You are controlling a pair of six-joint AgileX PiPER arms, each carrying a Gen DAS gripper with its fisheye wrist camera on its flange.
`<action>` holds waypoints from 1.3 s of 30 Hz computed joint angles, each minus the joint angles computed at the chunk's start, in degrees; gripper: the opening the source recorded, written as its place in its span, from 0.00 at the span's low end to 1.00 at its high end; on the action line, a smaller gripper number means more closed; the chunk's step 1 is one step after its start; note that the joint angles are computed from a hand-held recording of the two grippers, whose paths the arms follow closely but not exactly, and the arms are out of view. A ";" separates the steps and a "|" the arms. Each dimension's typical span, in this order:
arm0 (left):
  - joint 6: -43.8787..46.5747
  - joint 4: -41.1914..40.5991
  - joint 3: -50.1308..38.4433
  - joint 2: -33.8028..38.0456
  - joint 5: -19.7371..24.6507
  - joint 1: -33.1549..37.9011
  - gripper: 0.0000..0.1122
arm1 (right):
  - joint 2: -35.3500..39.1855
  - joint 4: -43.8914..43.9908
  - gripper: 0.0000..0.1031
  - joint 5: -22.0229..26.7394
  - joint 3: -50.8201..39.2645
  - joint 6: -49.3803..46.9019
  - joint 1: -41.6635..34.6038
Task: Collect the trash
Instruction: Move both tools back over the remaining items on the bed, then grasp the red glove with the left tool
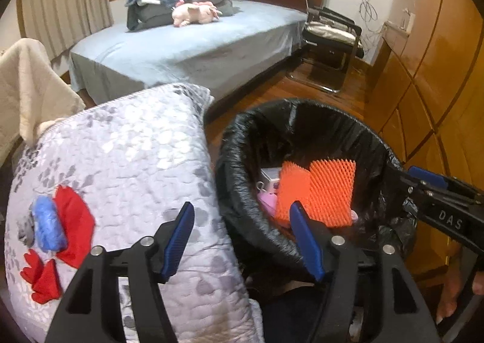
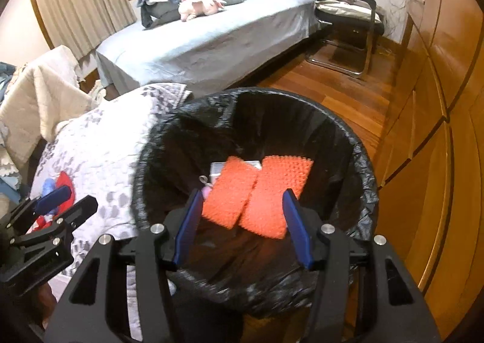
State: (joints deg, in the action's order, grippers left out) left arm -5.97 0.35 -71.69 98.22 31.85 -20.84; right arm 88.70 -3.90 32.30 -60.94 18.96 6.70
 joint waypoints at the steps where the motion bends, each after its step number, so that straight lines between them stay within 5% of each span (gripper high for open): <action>1: 0.68 -0.28 0.89 -1.13 -0.30 0.63 0.61 | -0.74 -0.80 0.52 -0.15 0.41 1.62 1.28; 20: 28.35 -16.67 13.78 -16.38 -0.80 29.33 0.67 | 4.87 -14.42 0.56 2.84 -8.61 25.98 26.25; 30: 48.82 -30.21 16.59 -16.28 1.08 47.91 0.67 | 12.99 -16.83 0.56 4.08 -17.14 31.34 34.69; 39: 59.46 -35.15 16.84 -9.62 -1.01 57.28 0.67 | 22.52 -16.30 0.56 4.06 -25.99 31.97 39.57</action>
